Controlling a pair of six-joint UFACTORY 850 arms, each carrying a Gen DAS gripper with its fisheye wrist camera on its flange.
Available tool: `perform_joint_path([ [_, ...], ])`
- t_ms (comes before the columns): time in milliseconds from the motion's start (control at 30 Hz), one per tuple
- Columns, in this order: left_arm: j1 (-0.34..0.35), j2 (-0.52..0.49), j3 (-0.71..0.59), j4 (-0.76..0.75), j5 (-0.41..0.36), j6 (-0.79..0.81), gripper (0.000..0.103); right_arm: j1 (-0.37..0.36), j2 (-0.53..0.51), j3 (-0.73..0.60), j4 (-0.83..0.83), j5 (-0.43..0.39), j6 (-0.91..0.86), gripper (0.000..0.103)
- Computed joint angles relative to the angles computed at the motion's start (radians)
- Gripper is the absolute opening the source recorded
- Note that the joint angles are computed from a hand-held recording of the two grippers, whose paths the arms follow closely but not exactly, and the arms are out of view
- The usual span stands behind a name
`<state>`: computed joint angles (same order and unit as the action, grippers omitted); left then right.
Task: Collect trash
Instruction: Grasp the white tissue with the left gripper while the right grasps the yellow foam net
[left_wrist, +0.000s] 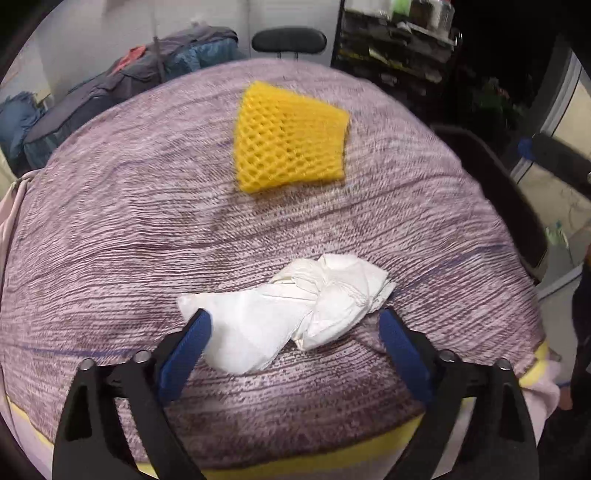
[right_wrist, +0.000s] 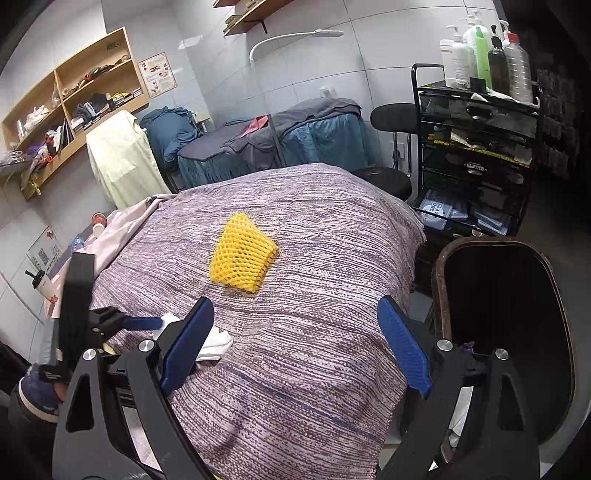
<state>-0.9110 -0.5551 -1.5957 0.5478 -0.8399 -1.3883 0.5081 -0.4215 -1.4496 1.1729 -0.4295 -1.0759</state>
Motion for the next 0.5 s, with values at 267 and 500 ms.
perform_joint_path([
  [267, 0.043, 0.012, 0.019, -0.042, 0.067, 0.033, 0.032, 0.025, -0.047, -0.066, -0.084, -0.016, 0.060, 0.089],
  [500, 0.027, 0.069, 0.087, 0.095, 0.097, -0.121, 0.016, 0.068, -0.152, -0.214, -0.299, -0.079, 0.212, 0.089],
])
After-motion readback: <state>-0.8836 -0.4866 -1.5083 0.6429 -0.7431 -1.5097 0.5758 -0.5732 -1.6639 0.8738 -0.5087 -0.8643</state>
